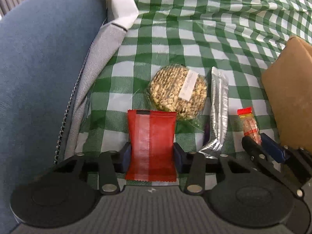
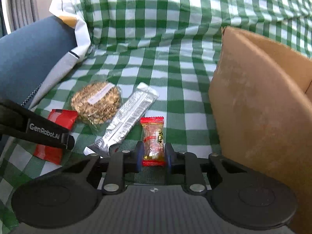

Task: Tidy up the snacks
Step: 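Carry the red pack with left gripper while right carries candy over box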

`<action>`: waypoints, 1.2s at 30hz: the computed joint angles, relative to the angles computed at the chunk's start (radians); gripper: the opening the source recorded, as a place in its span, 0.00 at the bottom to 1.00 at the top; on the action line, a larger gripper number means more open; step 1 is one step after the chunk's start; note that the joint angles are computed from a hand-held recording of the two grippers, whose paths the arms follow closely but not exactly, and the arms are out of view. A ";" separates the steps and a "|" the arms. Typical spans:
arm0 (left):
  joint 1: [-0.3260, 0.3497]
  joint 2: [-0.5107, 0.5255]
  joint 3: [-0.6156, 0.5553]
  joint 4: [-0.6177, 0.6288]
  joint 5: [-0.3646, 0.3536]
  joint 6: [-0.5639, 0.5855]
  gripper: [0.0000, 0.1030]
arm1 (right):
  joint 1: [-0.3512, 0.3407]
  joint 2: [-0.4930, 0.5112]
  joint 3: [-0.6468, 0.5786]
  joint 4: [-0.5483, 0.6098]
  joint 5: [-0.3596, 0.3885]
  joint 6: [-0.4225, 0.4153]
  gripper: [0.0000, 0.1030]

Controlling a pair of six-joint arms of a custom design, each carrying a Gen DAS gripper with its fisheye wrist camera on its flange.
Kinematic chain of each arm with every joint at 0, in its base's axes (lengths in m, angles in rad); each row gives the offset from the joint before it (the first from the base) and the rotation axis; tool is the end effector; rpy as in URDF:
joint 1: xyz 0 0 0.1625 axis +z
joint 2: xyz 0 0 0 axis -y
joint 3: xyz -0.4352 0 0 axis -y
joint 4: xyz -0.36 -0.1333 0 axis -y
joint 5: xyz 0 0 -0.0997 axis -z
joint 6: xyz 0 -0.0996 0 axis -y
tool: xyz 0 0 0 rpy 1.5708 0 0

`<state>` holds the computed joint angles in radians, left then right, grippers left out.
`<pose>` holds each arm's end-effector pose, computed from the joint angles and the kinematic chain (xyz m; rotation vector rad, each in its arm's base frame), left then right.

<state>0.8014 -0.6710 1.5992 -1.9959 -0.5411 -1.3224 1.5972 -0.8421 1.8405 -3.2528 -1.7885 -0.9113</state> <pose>-0.2737 -0.5969 0.0519 -0.2804 2.1103 -0.7601 0.1282 -0.6203 0.1721 1.0720 -2.3376 0.7060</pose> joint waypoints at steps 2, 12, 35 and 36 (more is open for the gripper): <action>-0.015 -0.002 -0.005 0.024 0.009 -0.023 0.47 | 0.001 -0.023 0.019 0.005 0.020 -0.010 0.23; -0.110 -0.024 -0.012 0.185 0.089 -0.200 0.47 | 0.025 -0.233 0.048 0.208 0.148 0.078 0.24; -0.299 0.235 -0.105 -0.494 0.212 0.280 0.47 | -0.254 -0.452 -0.157 0.376 0.412 0.060 0.23; -0.302 0.255 -0.114 -0.559 0.226 0.356 0.47 | -0.259 -0.450 -0.157 0.360 0.418 0.052 0.23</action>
<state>0.4995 -0.4160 1.4849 -2.5550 -0.3150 -0.9660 1.3385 -1.2919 1.6832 -2.8929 -1.3705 -0.8593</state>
